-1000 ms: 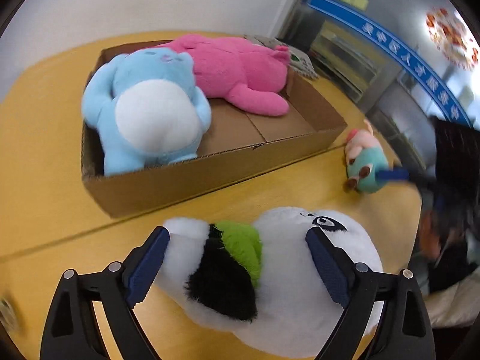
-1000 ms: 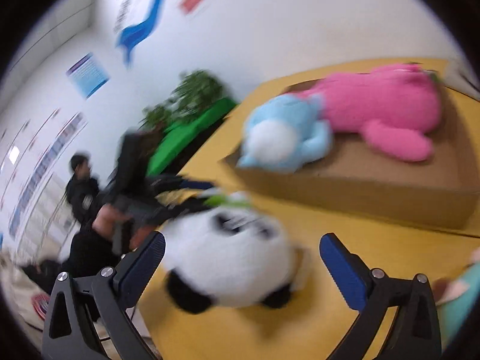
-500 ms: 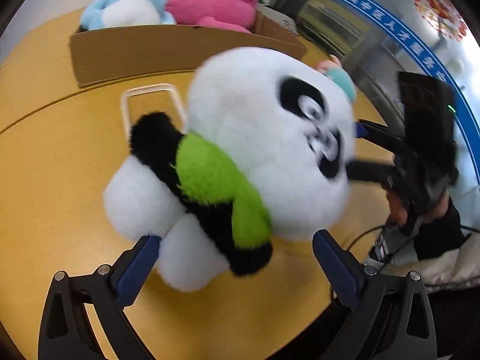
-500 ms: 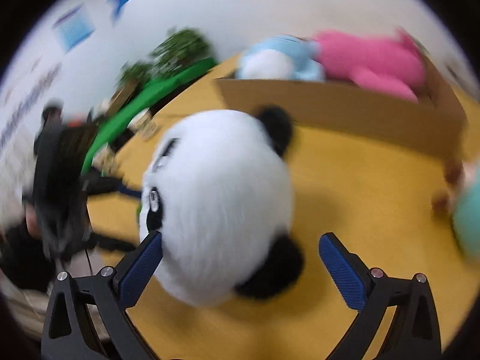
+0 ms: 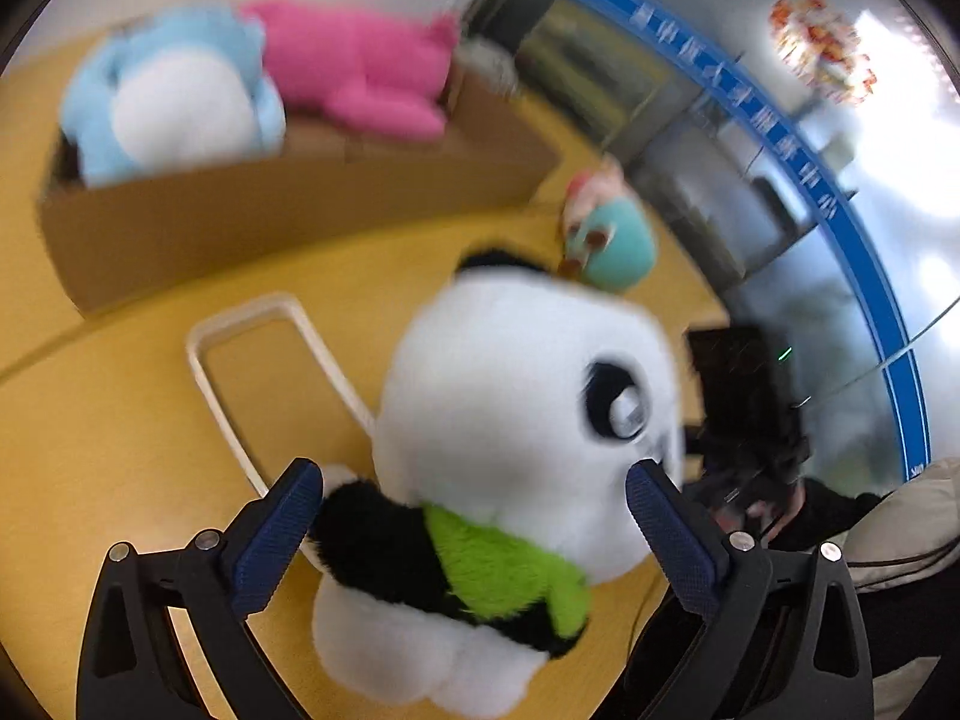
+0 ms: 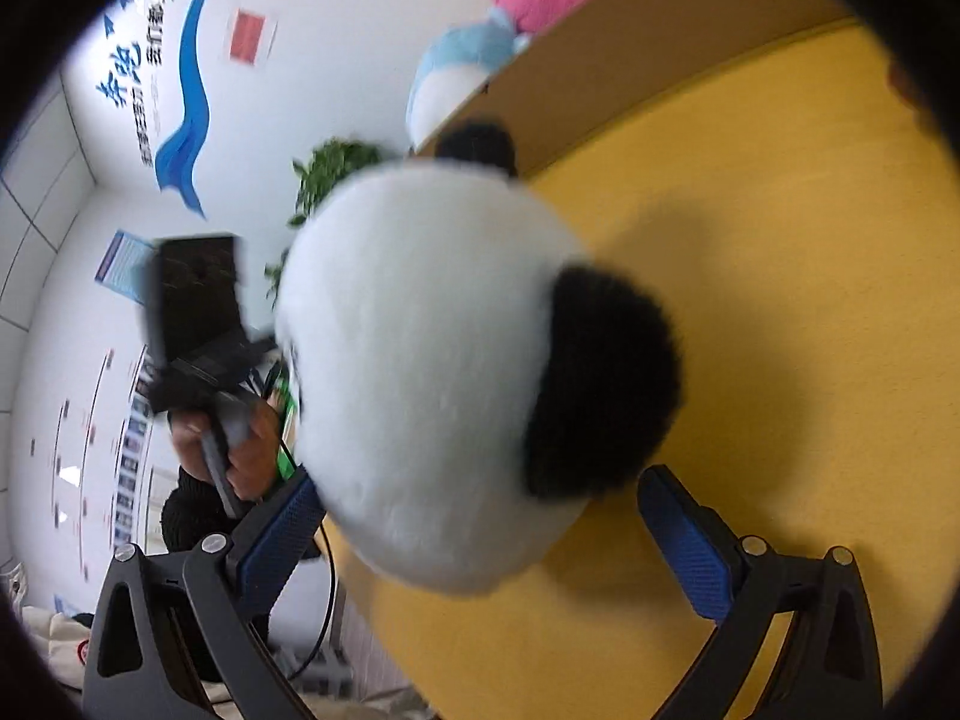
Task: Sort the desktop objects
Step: 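Move both grippers to the white panda on the table, then close both grippers on the white panda and lift it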
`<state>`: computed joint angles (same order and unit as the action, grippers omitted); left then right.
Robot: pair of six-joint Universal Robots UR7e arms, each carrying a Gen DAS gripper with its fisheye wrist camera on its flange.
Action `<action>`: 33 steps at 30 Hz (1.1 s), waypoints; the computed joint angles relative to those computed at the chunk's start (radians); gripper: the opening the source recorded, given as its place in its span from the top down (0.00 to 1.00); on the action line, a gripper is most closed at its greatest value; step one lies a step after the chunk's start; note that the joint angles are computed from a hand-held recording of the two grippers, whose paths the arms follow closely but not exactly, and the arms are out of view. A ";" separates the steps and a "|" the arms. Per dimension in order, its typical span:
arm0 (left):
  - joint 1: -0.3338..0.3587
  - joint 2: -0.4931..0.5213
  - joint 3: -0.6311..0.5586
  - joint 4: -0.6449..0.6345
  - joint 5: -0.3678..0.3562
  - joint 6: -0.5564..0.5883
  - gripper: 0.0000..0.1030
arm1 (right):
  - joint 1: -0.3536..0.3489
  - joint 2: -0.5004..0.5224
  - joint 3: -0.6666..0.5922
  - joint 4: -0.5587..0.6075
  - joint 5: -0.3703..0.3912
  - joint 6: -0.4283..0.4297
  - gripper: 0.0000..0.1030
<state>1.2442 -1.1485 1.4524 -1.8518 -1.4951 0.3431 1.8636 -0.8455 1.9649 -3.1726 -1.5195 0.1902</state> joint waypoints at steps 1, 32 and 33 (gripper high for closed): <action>-0.006 0.005 0.012 0.021 0.014 0.007 0.01 | 0.001 -0.009 0.007 -0.031 -0.022 -0.003 0.03; -0.005 -0.058 0.166 -0.207 -0.092 -0.153 0.04 | 0.030 -0.025 -0.080 0.081 -0.109 -0.149 0.37; -0.016 -0.073 0.199 -0.259 -0.072 -0.189 0.04 | 0.030 -0.027 -0.093 0.096 -0.118 -0.143 0.37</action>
